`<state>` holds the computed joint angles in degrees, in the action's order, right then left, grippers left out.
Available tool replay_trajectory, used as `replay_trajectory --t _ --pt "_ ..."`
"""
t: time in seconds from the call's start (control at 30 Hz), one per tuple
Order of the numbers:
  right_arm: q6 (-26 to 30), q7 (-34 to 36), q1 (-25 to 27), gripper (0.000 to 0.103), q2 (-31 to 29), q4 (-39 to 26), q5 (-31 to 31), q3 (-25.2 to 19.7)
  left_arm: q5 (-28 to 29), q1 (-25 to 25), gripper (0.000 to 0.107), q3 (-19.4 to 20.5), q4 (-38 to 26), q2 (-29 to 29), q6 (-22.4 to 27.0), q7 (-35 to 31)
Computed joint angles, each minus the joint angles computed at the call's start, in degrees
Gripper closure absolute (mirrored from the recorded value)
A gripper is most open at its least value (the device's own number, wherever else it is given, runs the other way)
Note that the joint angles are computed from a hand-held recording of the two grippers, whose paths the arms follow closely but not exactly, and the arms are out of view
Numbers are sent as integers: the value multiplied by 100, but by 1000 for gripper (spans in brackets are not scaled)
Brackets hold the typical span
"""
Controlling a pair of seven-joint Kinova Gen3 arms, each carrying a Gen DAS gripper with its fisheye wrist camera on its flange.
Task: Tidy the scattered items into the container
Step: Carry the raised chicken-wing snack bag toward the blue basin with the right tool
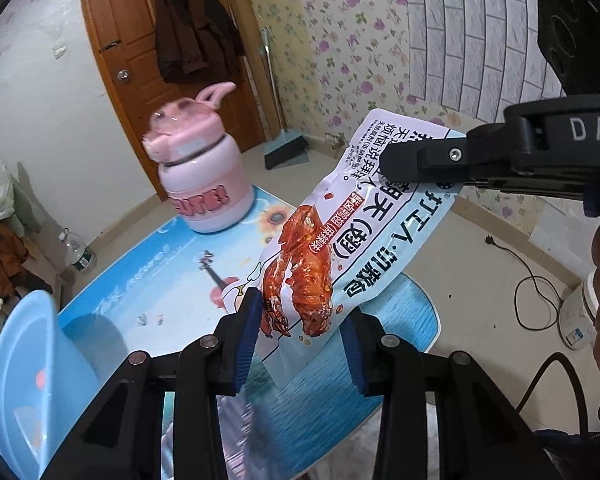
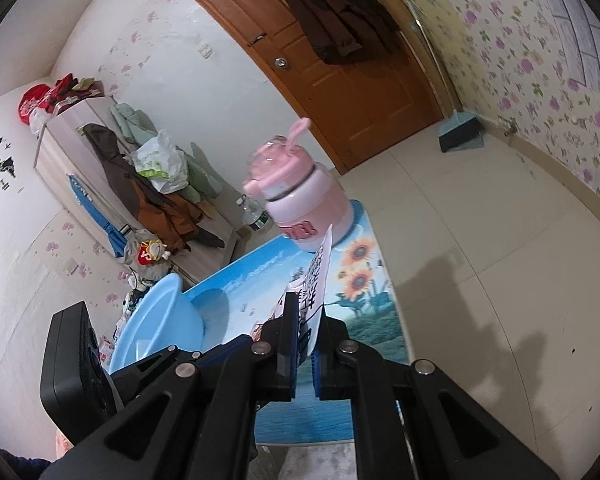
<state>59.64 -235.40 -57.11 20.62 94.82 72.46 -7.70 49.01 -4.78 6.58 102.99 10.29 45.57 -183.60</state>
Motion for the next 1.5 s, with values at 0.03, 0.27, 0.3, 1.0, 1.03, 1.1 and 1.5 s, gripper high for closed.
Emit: replay_trajectory --t 0.03,0.27,0.3,1.0,1.03,1.1,1.5 --pt "45 94 -17 97 19 -86 -13 -8 102 -101 71 -31 31 -73 95 -103" --pt "406 822 -311 97 243 -859 -67 49 582 -485 71 -359 77 -293 554 -575" --pt "452 948 -367 97 295 -1001 -88 70 628 -527 71 -408 93 -324 600 -632" --pt "-264 3114 -873 97 1247 -3216 -762 903 1206 -1554 71 -1156 48 -480 1371 -1036" --pt "-318 3255 -874 97 1288 -3321 -829 944 1234 -1596 71 -1172 36 -474 1379 -1045" --pt "-438 3612 -839 97 1406 -3600 -1009 996 1267 -1658 71 -1189 10 -457 1370 -1055" --pt "-968 5139 -612 97 2043 -4903 -2140 1338 1238 -1936 70 -1082 -450 -114 1126 -649"
